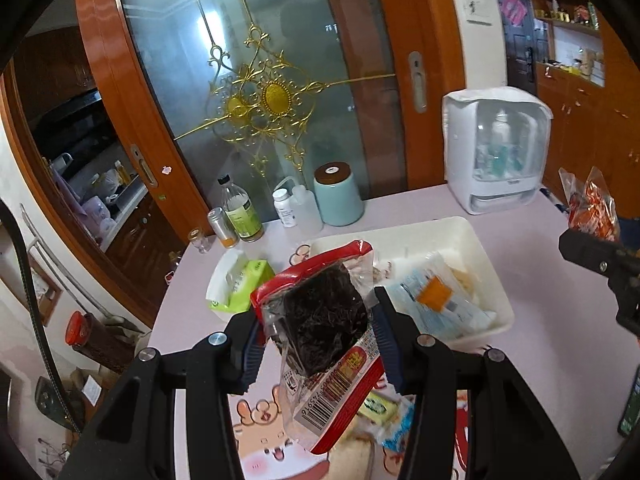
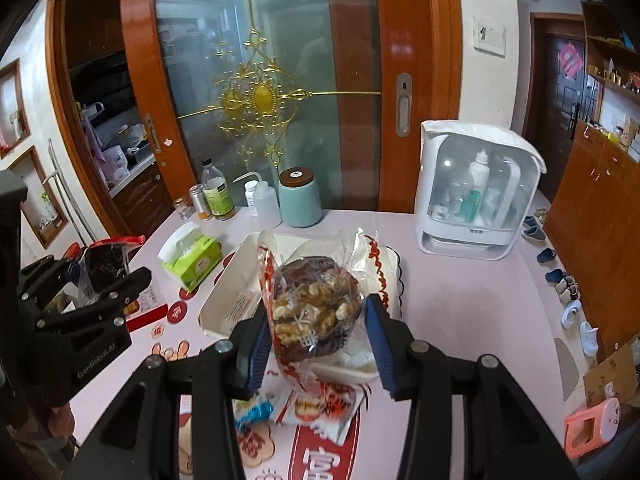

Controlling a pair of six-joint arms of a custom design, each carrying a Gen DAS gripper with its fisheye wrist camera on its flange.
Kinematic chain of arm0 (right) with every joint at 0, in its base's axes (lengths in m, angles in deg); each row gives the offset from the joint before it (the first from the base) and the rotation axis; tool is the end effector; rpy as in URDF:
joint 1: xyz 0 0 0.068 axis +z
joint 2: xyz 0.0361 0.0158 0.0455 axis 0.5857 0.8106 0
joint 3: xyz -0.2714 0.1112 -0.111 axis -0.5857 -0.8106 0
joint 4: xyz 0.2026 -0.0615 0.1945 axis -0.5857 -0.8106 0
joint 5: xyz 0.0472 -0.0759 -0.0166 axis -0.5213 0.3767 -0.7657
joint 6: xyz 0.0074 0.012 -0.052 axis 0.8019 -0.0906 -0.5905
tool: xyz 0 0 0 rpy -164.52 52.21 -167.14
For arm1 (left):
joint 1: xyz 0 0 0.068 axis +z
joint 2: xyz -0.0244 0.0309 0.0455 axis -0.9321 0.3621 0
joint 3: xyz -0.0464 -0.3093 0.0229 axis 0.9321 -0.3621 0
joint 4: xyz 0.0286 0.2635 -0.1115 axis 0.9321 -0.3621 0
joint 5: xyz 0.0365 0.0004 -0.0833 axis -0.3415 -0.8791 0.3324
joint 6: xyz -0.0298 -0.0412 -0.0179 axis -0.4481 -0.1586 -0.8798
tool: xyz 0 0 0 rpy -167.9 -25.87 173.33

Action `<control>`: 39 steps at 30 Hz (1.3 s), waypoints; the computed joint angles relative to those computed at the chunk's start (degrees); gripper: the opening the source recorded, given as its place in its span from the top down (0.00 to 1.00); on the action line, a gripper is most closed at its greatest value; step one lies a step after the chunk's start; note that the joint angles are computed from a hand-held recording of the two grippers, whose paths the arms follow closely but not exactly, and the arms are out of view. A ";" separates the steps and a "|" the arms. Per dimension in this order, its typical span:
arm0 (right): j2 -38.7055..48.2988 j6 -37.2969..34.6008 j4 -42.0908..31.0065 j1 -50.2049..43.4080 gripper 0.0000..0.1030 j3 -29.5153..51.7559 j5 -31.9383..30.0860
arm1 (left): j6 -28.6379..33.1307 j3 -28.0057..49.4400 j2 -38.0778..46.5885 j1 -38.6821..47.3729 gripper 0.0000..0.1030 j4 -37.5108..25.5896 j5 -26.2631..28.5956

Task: Organize snacks
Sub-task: 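Carry both packets over the white tray and release them inside, then move both tools back toward the remaining snacks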

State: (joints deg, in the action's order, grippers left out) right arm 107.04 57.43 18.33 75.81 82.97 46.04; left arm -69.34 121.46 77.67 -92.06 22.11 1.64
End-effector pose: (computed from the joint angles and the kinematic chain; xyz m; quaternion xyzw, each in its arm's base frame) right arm 0.2649 0.2041 0.4380 -0.0262 0.9110 0.0527 0.4083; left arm 0.2961 -0.1144 0.4390 0.1148 0.9008 0.0725 0.4125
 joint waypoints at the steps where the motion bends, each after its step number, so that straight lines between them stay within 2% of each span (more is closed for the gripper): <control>1: 1.27 -0.77 0.27 -1.27 0.56 0.96 -0.95 | 0.07 1.08 1.75 0.32 0.54 0.55 -0.16; 9: 11.24 -4.62 1.95 -8.16 0.56 6.07 -6.07 | -0.66 9.01 13.54 1.66 0.54 1.41 -0.47; 19: 19.19 -7.08 2.49 -11.26 0.54 8.53 -9.06 | -2.56 13.22 23.59 3.03 0.51 2.10 -0.49; 21: 20.35 -7.42 3.27 -12.11 0.50 8.44 -10.99 | -3.21 13.66 24.97 3.37 0.38 1.90 -0.09; 22: 21.25 -7.60 3.11 -12.49 0.40 8.79 -11.91 | -3.19 13.71 25.71 3.62 0.33 2.16 0.26; 23: 21.95 -7.74 3.04 -12.64 0.25 9.06 -12.01 | -3.12 13.62 26.04 3.73 0.22 2.21 0.30; 24: 22.29 -7.90 3.37 -12.62 0.19 9.04 -11.56 | -2.88 13.74 26.57 3.89 0.08 2.15 0.58; 25: 22.29 -8.06 4.15 -12.38 0.14 8.38 -10.27 | -2.57 13.86 27.10 4.07 0.06 1.94 0.88; 32: 20.59 -6.64 4.03 -12.10 0.14 5.77 -10.69 | -3.59 11.78 25.56 4.96 0.05 0.88 1.55; 39: 17.32 -4.54 3.15 -10.70 0.14 3.91 -9.31 | -3.54 8.87 20.56 5.44 0.05 0.23 2.84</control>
